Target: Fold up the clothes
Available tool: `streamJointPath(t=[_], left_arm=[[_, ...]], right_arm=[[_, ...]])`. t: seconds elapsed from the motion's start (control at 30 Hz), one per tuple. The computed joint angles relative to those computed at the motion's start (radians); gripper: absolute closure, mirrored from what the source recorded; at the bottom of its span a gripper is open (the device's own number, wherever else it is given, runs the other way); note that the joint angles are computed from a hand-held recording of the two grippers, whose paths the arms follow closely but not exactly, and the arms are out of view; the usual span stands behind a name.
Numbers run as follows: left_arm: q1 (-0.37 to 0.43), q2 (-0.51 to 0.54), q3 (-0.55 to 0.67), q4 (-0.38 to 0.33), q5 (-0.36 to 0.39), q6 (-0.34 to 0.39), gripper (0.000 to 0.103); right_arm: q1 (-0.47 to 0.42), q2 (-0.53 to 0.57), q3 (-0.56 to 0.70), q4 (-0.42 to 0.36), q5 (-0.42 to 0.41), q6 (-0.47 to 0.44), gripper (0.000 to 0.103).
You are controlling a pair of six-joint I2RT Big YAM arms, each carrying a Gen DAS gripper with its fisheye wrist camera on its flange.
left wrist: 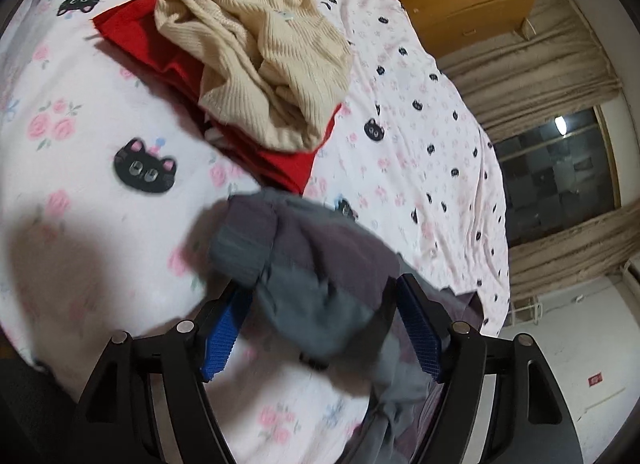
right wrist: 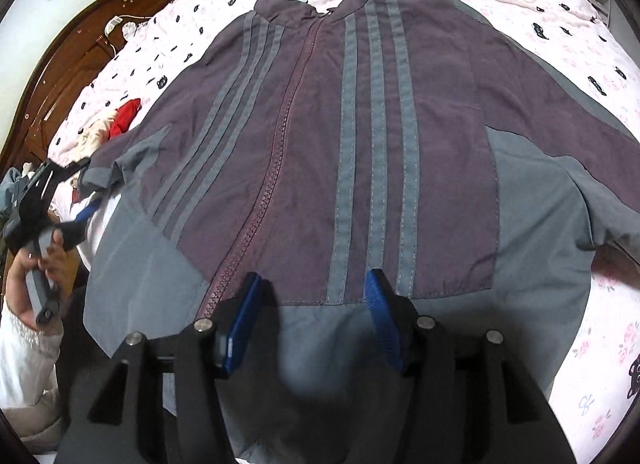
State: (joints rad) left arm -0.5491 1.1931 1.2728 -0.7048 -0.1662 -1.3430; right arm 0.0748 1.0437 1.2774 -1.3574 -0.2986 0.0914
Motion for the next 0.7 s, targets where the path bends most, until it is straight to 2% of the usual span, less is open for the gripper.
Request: streamJointPath(t=[0.13, 0.17, 0.2, 0.27, 0.3, 0.4, 0.53, 0.63, 0.7], left_arm=[[0.026, 0.006, -0.007, 0.035, -0.007, 0.005, 0.036], [0.034, 0.006, -0.011, 0.04, -0.001, 0.002, 0.045], [0.04, 0.004, -0.015, 0.046, 0.004, 0.005, 0.062], [0.049, 0.001, -0.022, 0.059, 0.014, 0.034, 0.083], [0.045, -0.002, -0.018, 0.061, 0.005, 0.073, 0.086], [0.021, -0.012, 0.007, 0.067, -0.051, 0.22, 0.089], [-0.027, 0.011, 0.112, 0.045, -0.17, 0.491, 0.089], [-0.015, 0.037, 0.17, 0.0, -0.202, 0.557, 0.089], [0.007, 0.059, 0.191, -0.039, -0.183, 0.543, 0.089]], right_arm=[[0.001, 0.013, 0.008, -0.004, -0.004, 0.0, 0.047], [0.0, 0.014, 0.009, -0.005, -0.008, 0.0, 0.047], [-0.003, 0.014, 0.009, -0.006, -0.012, -0.003, 0.047], [-0.002, 0.015, 0.007, -0.003, -0.011, -0.003, 0.046], [-0.005, 0.013, 0.007, -0.005, -0.011, -0.007, 0.046], [-0.012, 0.009, 0.005, -0.008, -0.013, -0.018, 0.046], [-0.02, 0.01, 0.005, -0.01, -0.026, -0.021, 0.045], [-0.024, 0.01, 0.004, -0.01, -0.03, -0.026, 0.045], [-0.026, 0.01, 0.004, -0.011, -0.032, -0.029, 0.045]])
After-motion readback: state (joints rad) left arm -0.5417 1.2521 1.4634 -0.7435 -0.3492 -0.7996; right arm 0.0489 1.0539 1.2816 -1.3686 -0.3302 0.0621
